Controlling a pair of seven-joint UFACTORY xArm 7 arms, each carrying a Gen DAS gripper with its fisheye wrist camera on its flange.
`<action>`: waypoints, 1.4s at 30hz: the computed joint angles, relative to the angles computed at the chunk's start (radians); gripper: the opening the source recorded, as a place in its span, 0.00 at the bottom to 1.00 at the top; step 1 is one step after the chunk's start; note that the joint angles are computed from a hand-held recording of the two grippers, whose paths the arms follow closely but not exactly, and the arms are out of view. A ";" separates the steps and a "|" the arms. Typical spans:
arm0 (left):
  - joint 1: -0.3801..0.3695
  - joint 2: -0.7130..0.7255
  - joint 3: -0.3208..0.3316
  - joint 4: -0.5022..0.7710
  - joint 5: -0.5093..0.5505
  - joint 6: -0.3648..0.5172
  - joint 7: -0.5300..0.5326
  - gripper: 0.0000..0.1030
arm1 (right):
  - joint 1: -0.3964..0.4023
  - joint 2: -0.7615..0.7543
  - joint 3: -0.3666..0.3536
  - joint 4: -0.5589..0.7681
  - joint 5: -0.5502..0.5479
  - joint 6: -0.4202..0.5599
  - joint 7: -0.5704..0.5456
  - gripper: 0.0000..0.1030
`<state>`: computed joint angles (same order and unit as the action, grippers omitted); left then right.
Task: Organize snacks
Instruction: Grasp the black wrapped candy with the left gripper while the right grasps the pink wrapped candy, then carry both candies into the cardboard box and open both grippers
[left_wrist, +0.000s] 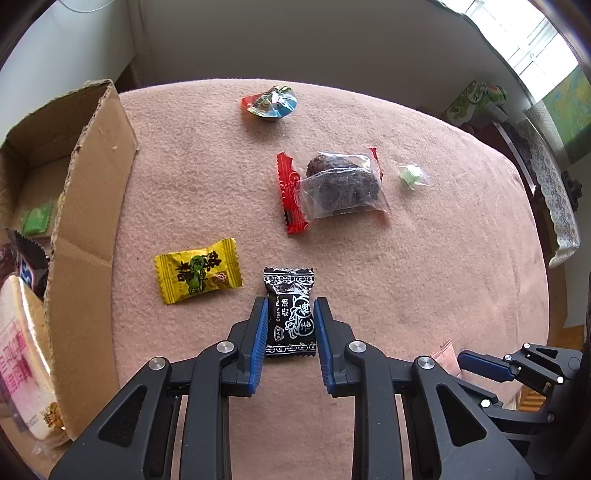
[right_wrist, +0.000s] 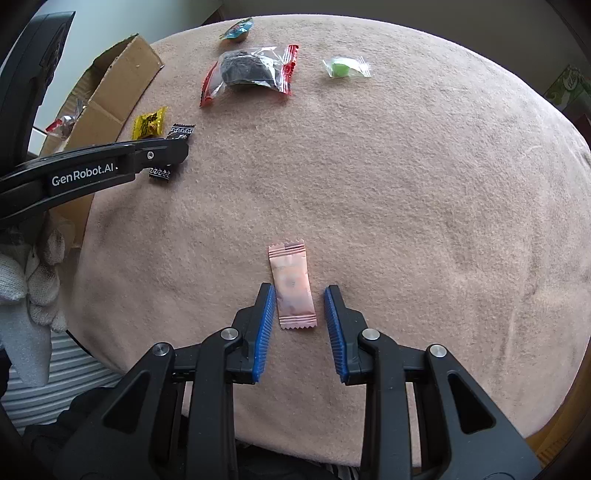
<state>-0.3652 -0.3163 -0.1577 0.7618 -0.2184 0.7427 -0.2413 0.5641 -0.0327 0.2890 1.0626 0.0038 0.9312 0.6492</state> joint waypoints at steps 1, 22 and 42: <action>0.000 -0.007 0.000 -0.007 -0.003 0.000 -0.003 0.22 | 0.004 0.012 0.004 0.013 -0.016 0.009 0.000 0.28; -0.009 -0.153 -0.014 -0.066 0.029 0.037 -0.091 0.22 | -0.012 -0.054 -0.004 0.032 -0.031 0.030 0.011 0.20; 0.082 -0.370 0.024 -0.104 0.077 0.121 -0.153 0.22 | 0.063 0.197 -0.003 0.399 -0.115 0.007 -0.043 0.20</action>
